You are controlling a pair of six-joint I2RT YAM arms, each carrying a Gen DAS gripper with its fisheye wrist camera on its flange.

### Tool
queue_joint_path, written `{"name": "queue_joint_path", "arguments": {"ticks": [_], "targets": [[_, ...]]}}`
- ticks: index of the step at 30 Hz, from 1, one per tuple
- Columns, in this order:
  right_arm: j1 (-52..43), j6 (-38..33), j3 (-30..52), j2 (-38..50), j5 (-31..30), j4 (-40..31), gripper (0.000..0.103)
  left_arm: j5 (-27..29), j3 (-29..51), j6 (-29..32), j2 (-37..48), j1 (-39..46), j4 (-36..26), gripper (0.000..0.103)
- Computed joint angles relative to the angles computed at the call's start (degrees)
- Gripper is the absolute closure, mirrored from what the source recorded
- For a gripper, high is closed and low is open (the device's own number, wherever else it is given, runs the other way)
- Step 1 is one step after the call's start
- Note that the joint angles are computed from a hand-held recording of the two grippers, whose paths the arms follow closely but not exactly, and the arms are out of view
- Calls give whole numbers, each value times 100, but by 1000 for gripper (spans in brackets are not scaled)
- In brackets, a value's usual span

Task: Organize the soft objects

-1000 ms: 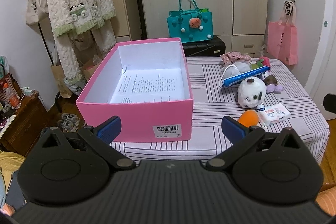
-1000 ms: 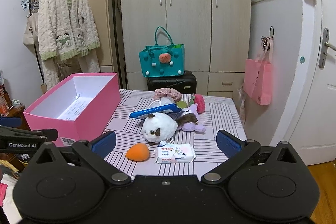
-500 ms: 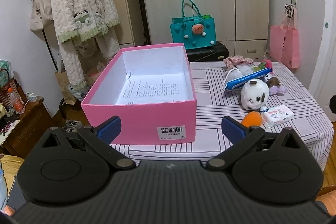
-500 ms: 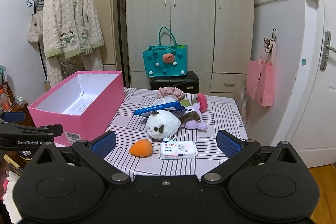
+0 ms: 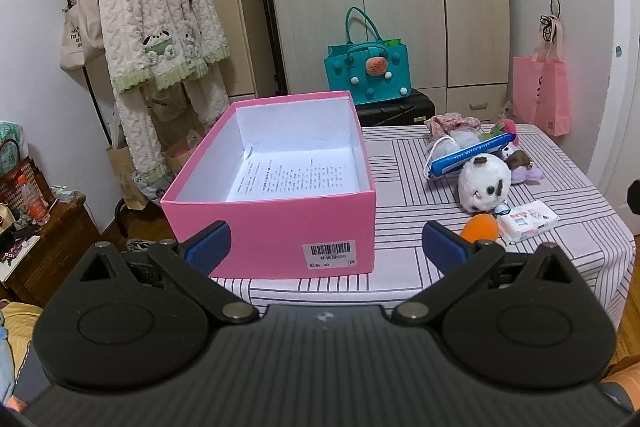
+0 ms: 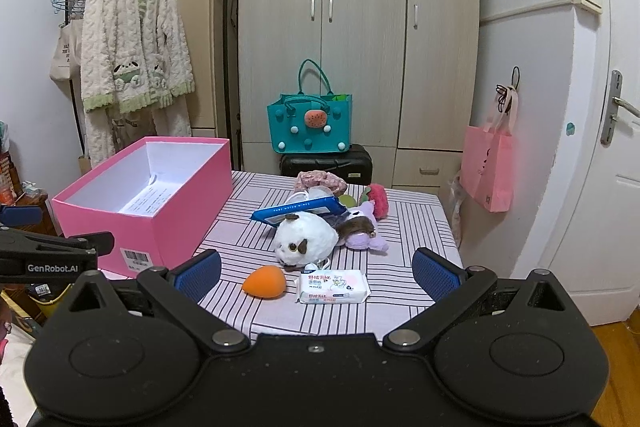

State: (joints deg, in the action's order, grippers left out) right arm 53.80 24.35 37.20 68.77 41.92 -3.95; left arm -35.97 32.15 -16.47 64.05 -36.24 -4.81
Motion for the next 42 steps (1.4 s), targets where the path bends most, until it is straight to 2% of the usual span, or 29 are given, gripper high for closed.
{"name": "queue_joint_path", "arguments": {"ticks": [14, 23, 27, 31, 34, 36, 39, 42], "targets": [[207, -19, -52, -29, 181, 54, 0, -20, -148, -25, -213, -19, -27, 0], [128, -211, -154, -94, 49, 208, 0, 271, -119, 23, -223, 188, -35, 0], [-271, -557, -404, -375, -530, 515, 0, 252, -21, 229, -128, 209, 139, 0], [-756, -1012, -716, -422, -909, 1128, 0, 58, 88, 606, 134, 155, 611, 0], [-1174, -1457, -981, -436, -1351, 1642, 0, 436, 303, 595, 407, 309, 754, 0], [-1458, -1623, -1100, -383, -1684, 1940, 0, 819, 272, 548, 557, 422, 1103, 0], [-2016, -1755, -1288, -118, -2547, 2547, 0, 1454, 366, 651, 897, 558, 1442, 0], [-2594, -1805, -1445, 375, -3545, 3314, 0, 1585, 560, 867, 1395, 452, 1729, 1]]}}
